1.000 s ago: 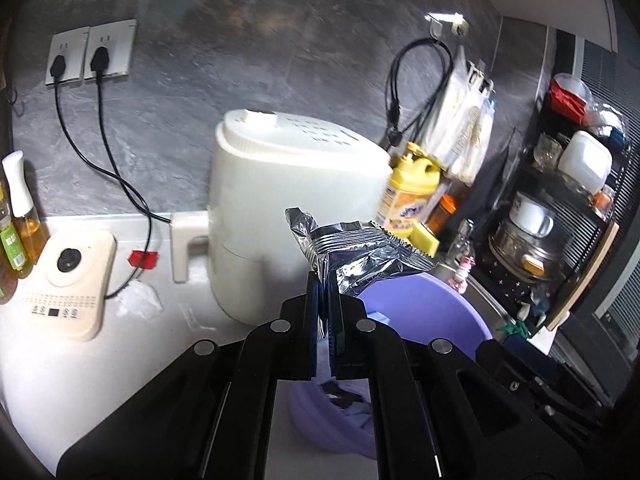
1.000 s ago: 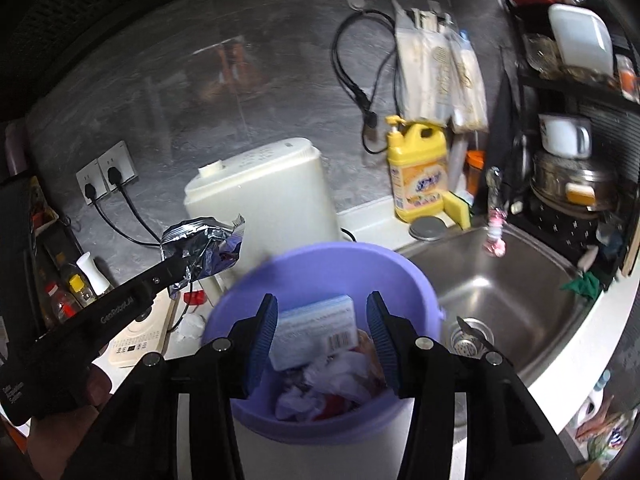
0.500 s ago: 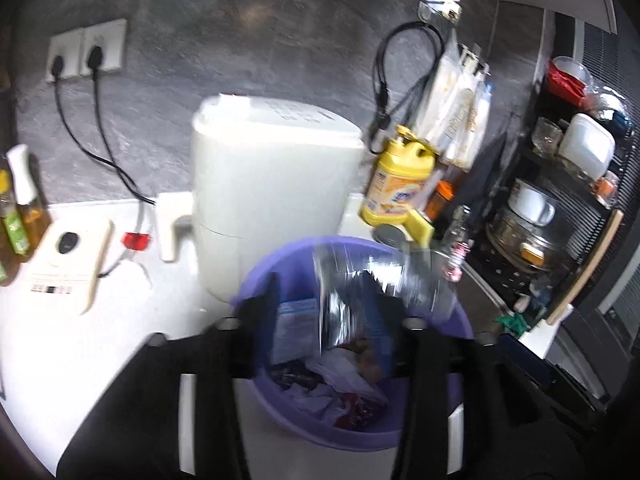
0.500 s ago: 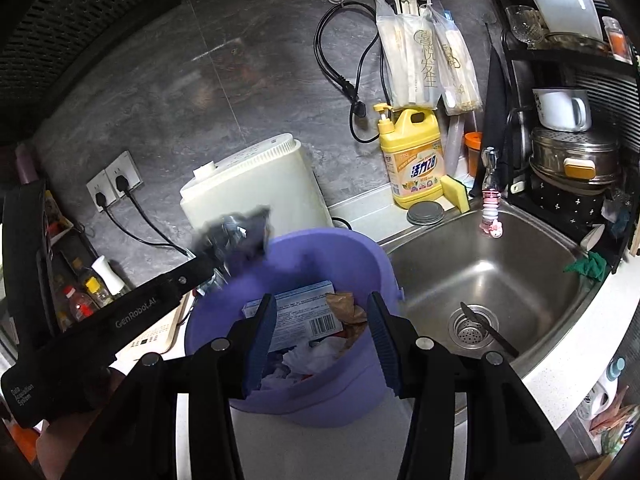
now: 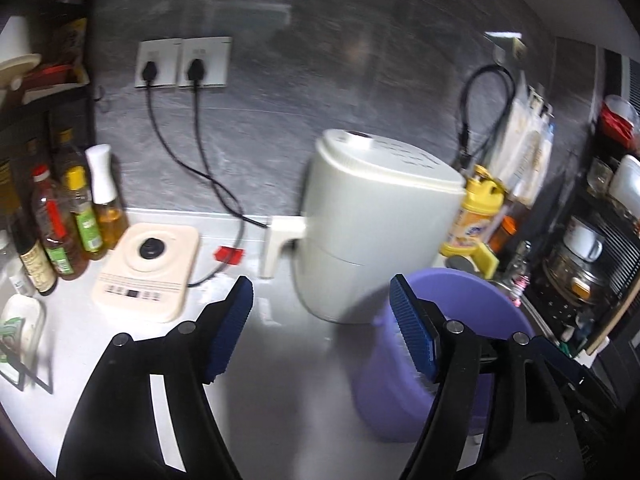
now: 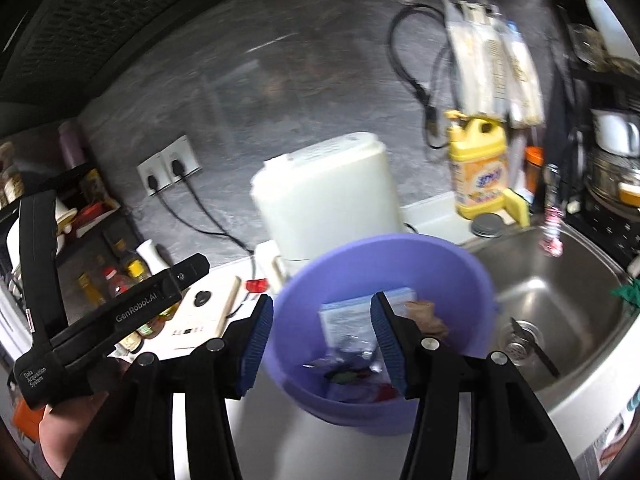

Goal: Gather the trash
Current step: 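Move both tools toward the red paper and white tissue by the air fryer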

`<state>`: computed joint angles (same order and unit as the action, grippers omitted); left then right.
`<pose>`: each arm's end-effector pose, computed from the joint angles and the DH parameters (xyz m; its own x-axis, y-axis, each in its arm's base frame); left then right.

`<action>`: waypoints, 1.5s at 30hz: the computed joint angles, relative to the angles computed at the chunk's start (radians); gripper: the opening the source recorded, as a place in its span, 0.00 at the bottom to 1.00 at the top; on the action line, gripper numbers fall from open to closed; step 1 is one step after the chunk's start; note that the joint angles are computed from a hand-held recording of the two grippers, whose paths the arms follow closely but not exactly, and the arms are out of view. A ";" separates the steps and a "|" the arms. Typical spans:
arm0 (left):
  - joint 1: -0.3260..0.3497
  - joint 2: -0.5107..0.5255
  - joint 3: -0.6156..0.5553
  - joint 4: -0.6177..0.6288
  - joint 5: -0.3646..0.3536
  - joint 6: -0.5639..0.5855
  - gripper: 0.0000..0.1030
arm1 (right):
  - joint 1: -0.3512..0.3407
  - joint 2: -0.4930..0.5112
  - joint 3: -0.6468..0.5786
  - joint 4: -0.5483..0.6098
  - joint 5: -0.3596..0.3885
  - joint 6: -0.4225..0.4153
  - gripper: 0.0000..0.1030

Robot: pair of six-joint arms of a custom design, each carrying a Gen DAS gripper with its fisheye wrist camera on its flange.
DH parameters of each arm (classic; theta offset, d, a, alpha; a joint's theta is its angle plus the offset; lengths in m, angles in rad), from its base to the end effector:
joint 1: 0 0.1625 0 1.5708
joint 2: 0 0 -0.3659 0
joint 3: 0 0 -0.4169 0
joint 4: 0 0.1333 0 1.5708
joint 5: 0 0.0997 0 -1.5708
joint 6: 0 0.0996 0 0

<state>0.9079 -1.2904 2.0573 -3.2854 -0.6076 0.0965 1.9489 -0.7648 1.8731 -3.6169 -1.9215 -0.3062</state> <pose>-0.1418 -0.5310 0.2726 -0.8217 -0.1291 -0.5551 0.4403 0.4746 -0.7621 0.3078 -0.5066 0.0678 -0.8639 -0.2508 0.4368 -0.5021 0.4973 -0.7075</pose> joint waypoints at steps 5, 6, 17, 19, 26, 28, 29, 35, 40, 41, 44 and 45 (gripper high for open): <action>0.048 -0.059 0.006 0.005 -0.019 0.029 0.73 | 0.042 0.086 -0.094 0.034 -0.018 -0.002 0.51; 0.058 -0.069 0.006 -0.002 -0.022 0.042 0.76 | 0.048 0.097 -0.107 0.042 -0.021 0.001 0.51; 0.207 -0.141 -0.071 0.099 -0.143 0.103 0.85 | 0.127 0.301 -0.355 0.125 -0.100 -0.006 0.65; 0.234 -0.151 -0.091 0.147 -0.175 0.108 0.85 | 0.137 0.337 -0.405 0.144 -0.120 0.001 0.65; 0.326 -0.164 -0.152 0.220 -0.299 0.149 0.85 | 0.171 0.477 -0.596 0.213 -0.218 0.012 0.65; 0.345 -0.162 -0.169 0.234 -0.320 0.155 0.85 | 0.174 0.498 -0.624 0.233 -0.231 0.027 0.65; 0.351 -0.161 -0.174 0.236 -0.329 0.157 0.85 | 0.176 0.510 -0.642 0.243 -0.239 0.033 0.65; 0.387 -0.129 -0.222 0.254 -0.342 0.163 0.85 | 0.180 0.568 -0.730 0.295 -0.256 0.045 0.65; 0.407 -0.093 -0.258 0.234 -0.316 0.163 0.85 | 0.163 0.610 -0.798 0.340 -0.222 0.037 0.65; 0.413 -0.085 -0.269 0.243 -0.317 0.157 0.85 | 0.158 0.625 -0.820 0.347 -0.216 0.030 0.65; 0.425 -0.056 -0.302 0.250 -0.325 0.184 0.85 | 0.143 0.667 -0.889 0.383 -0.208 0.033 0.64; 0.428 -0.042 -0.315 0.250 -0.324 0.194 0.85 | 0.139 0.679 -0.909 0.389 -0.206 0.033 0.64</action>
<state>1.3361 -1.3322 1.7424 -3.0351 -0.9316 0.2901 2.0879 -0.0854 0.9641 -3.2279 -2.1276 -0.2731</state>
